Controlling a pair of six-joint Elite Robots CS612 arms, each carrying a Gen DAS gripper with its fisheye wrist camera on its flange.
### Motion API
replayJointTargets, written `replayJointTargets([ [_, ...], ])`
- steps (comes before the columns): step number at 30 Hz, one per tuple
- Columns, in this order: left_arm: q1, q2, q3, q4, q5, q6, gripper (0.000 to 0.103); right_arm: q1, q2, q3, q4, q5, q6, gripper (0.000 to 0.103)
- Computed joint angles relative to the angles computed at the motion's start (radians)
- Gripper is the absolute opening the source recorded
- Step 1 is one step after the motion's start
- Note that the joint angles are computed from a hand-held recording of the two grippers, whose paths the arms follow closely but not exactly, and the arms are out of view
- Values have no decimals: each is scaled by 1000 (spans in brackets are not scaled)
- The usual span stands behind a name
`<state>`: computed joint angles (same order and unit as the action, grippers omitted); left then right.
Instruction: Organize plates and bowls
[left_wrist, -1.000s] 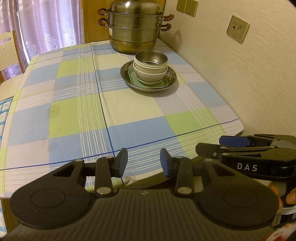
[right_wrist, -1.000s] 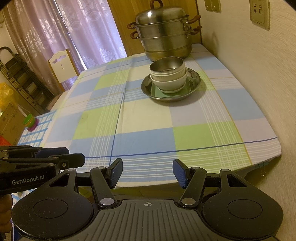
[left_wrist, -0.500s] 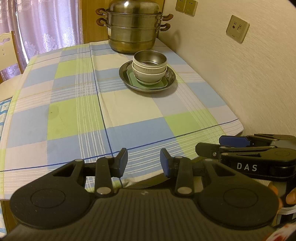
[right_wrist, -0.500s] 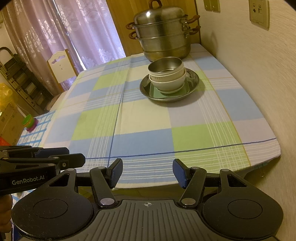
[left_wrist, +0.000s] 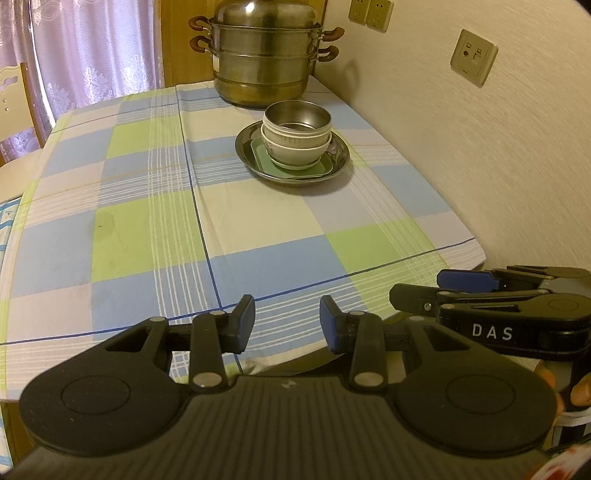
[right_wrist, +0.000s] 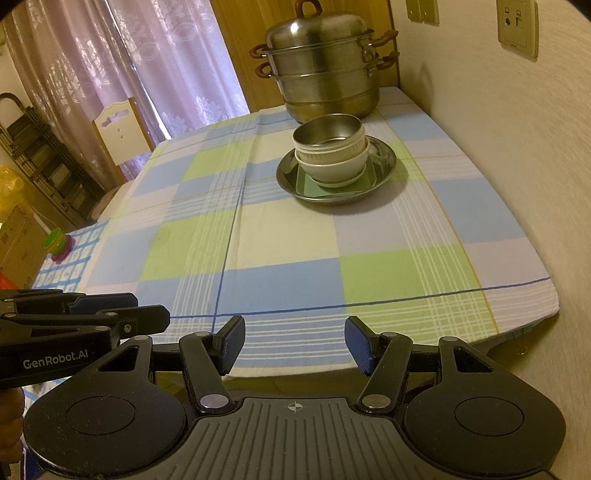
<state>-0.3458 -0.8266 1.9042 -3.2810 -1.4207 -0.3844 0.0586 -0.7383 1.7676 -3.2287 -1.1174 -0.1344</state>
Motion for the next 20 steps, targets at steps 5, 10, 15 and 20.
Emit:
replayJointTargets([
  [5,1,1,-2,2,-1,1,35,-1,1,-1,1,0,-1,60],
  [10,1,1,-2,1,-1,1,35,-1,1,-2,1,0,-3,60],
  [15,1,3,-4,-3,-4,1,35,2,1,-1,0,-4,0,60],
  [20,0,11,-18,3,-2,0,35,2,4,-6,3,-3,-3,60],
])
